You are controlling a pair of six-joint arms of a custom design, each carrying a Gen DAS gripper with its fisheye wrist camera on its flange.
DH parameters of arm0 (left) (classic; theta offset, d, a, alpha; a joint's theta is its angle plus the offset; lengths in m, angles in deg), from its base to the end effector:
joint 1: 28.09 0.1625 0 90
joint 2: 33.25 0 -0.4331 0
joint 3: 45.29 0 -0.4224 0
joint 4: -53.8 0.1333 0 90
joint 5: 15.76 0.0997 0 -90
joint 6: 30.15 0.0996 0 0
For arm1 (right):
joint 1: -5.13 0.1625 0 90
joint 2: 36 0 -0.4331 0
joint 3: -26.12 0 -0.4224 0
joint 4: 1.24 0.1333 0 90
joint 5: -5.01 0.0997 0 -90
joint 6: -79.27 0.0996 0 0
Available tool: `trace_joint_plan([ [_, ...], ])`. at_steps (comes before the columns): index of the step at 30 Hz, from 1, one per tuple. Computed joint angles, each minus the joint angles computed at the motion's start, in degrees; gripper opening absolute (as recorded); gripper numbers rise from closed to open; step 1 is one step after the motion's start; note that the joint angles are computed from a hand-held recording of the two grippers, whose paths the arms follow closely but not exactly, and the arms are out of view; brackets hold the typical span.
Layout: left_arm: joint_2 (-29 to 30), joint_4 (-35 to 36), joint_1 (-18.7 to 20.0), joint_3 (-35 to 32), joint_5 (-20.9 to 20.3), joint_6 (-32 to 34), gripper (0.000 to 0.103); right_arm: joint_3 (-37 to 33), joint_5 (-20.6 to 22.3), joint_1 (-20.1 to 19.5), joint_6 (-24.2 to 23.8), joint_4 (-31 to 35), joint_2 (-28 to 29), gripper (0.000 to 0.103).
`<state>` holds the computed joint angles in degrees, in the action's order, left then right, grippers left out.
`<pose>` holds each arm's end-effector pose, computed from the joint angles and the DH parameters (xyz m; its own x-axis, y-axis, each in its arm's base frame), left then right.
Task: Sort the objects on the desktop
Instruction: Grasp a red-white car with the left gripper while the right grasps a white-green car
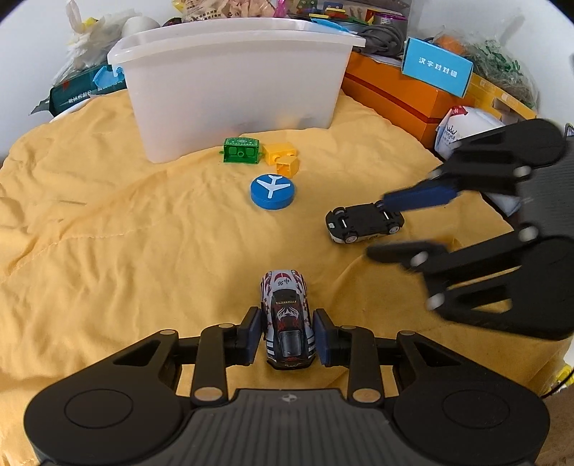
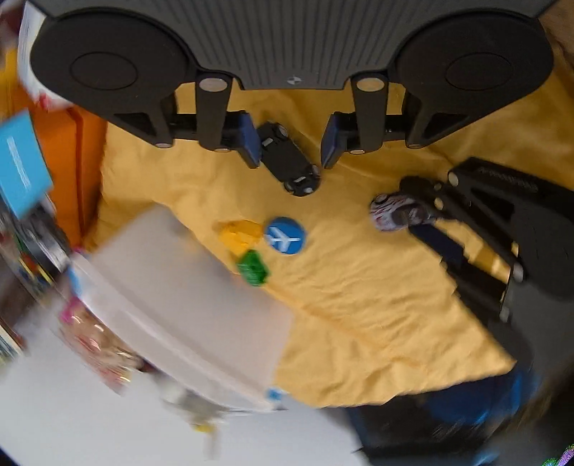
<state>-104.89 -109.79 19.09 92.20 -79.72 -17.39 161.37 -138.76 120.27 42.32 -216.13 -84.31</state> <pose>-0.1557 -0.4284 0.1129 -0.5332 0.7139 -0.4540 0.8113 0.5836 -0.0353 0.2287 -0.3626 0.0790 -0.3946 -0.2709 0.8780 -0.7160 0.6895 -0.1091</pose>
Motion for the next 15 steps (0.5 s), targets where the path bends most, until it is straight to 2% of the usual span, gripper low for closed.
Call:
trace_joint_plan([
  [2, -0.13, 0.0, -0.17, 0.18, 0.21, -0.03, 0.035, -0.39, 2.07, -1.67, -1.9, 1.25, 0.22, 0.038],
  [4, -0.12, -0.13, -0.21, 0.26, 0.37, -0.06, 0.035, -1.3, 1.53, -2.55, -7.1, -1.37, 2.07, 0.038],
  [5, -0.13, -0.21, -0.25, 0.33, 0.45, -0.06, 0.035, -2.05, 0.71, -2.94, -9.51, -3.76, 3.29, 0.033],
  [7, -0.16, -0.25, -0.25, 0.36, 0.45, -0.11, 0.035, -3.36, -1.24, -3.31, -9.17, -5.47, 4.13, 0.025],
  [8, -0.18, -0.32, -0.24, 0.4, 0.46, -0.26, 0.035, -3.23, -1.32, -3.75, -5.9, -3.82, 3.0, 0.024],
  [10, -0.23, -0.37, -0.29, 0.46, 0.5, -0.55, 0.035, -2.33, -0.18, -4.26, 5.77, 5.0, -1.41, 0.024],
  [11, -0.22, -0.4, -0.28, 0.45, 0.52, -0.63, 0.035, -1.03, 2.99, -5.13, 11.77, 9.96, -5.12, 0.024],
  [14, 0.01, -0.69, -0.46, 0.51, 0.84, -0.82, 0.035, 3.22, 20.53, -10.09, 29.77, 22.75, -17.37, 0.024],
  [15, 0.12, -0.75, -0.53, 0.49, 0.98, -0.89, 0.035, 3.6, 24.99, -11.44, 35.77, 27.28, -20.11, 0.024],
])
